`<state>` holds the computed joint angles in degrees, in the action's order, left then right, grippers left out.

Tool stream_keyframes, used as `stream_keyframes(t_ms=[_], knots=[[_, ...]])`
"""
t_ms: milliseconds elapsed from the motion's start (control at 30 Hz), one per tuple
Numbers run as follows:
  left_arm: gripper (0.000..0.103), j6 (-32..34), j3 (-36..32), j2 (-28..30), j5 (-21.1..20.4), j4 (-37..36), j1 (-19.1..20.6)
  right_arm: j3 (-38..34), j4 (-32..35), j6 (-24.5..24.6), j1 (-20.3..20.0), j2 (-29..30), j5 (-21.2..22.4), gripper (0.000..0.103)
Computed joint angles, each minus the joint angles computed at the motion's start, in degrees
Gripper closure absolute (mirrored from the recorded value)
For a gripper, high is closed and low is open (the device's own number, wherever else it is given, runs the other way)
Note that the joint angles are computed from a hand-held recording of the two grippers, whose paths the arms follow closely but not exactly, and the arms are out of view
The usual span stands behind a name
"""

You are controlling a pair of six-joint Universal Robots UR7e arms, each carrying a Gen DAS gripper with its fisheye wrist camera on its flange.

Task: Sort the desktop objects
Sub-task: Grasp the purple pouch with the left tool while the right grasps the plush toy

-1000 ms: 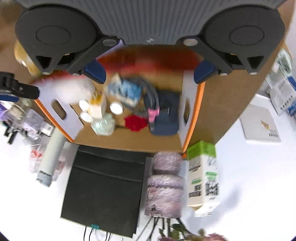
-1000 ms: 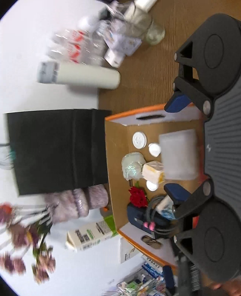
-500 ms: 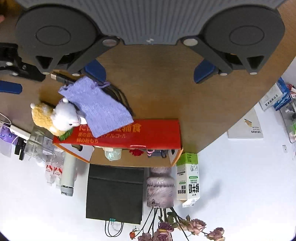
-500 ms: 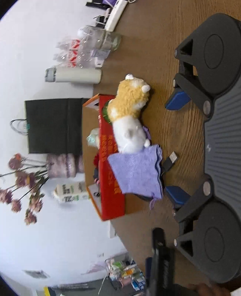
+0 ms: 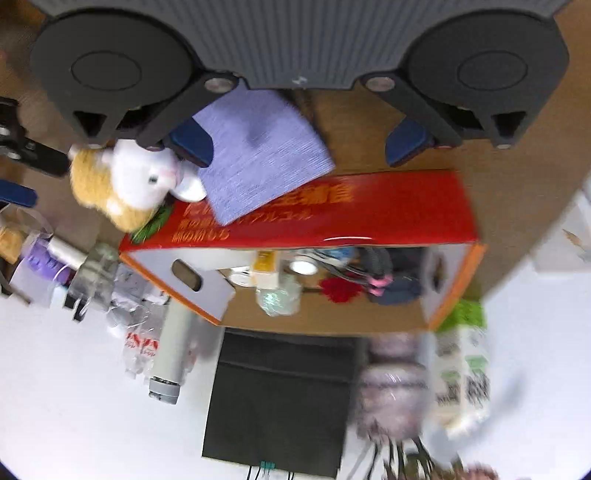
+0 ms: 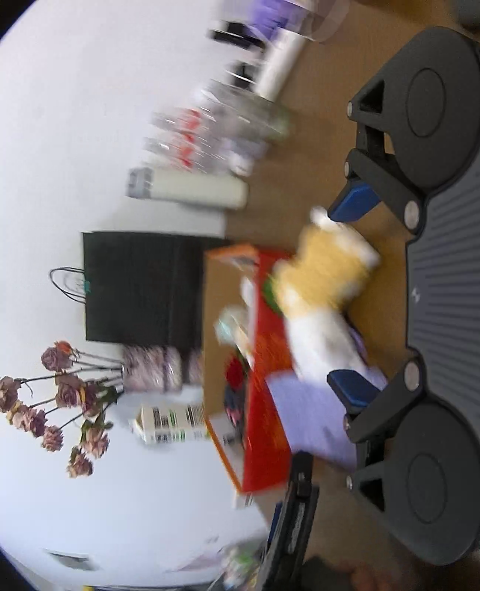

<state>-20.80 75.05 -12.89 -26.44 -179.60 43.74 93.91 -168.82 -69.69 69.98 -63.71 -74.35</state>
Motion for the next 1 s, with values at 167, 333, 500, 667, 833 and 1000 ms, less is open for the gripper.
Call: stream_keyframes(t_ms=[167,333,500,667,833,1000], knots=[[0.069,-5.4,-2.7,0.2,-1.7,6.8,1.9,-9.2,11.3,-10.8,2.3,4.6,-4.0,0.024],[0.096,-4.0,-0.2,0.3,1.6,3.2,-0.4,-11.9,14.9,-8.8,2.8,7.0,-4.5,0.033],[0.098,-9.9,7.3,-2.6,5.2,0.6,-4.8,-6.5,10.1,-2.9,2.3,3.4,-6.5,0.068],[0.098,-26.4,17.5,-7.7,6.6,6.1,-8.6,3.2,4.7,-3.0,1.2,-3.0,-8.2,0.073],[0.097,-34.2,21.2,-10.7,7.8,19.5,-10.9,3.3,14.3,1.4,-0.6,-7.1,0.7,0.044],[0.078,-37.4,19.6,-10.0,4.0,26.3,-9.7,1.7,6.4,4.1,2.4,-0.7,-9.4,0.029]])
